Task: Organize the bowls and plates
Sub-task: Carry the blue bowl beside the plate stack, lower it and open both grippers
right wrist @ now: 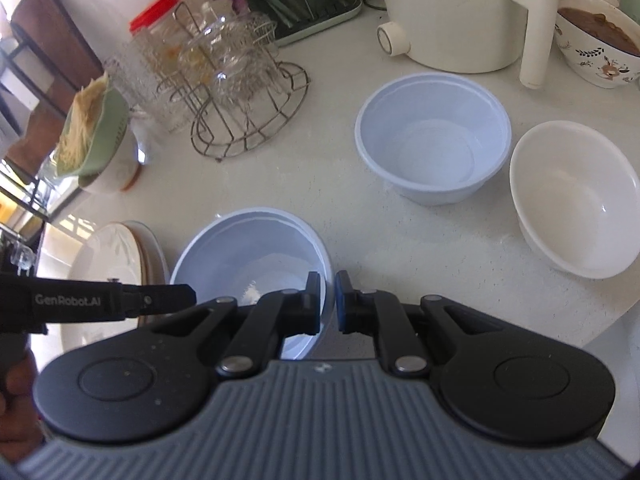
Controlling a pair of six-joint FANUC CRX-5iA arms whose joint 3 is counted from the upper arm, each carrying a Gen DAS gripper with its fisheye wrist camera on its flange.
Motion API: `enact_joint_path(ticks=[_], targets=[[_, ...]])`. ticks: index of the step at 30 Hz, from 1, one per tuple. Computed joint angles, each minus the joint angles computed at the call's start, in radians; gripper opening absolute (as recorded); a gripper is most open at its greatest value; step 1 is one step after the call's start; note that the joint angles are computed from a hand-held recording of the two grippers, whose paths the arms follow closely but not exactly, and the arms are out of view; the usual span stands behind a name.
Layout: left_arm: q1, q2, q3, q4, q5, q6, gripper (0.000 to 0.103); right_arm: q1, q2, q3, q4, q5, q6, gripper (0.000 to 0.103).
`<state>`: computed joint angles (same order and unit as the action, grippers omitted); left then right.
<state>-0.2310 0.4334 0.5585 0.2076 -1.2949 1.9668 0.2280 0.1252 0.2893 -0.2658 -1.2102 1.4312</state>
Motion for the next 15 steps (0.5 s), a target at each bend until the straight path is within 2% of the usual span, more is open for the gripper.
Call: enact_joint_path(ticks=[11, 12, 14, 15], targets=[[-0.001, 0.021, 0.03, -0.005, -0.032, 0.007, 0.012, 0.02, -0.003, -0.015, 0.032, -0.011, -0.042, 0.013], [0.0, 0.022, 0.031, -0.003, -0.034, 0.009, 0.014, 0.021, -0.004, -0.015, 0.034, -0.01, -0.044, 0.013], [0.001, 0.02, 0.034, -0.01, -0.043, 0.012, 0.023, 0.021, -0.007, -0.012, 0.033, -0.008, -0.044, 0.013], [0.0, 0.021, 0.041, -0.017, -0.052, 0.01, 0.031, 0.02, -0.008, -0.011, 0.033, -0.007, -0.046, 0.013]])
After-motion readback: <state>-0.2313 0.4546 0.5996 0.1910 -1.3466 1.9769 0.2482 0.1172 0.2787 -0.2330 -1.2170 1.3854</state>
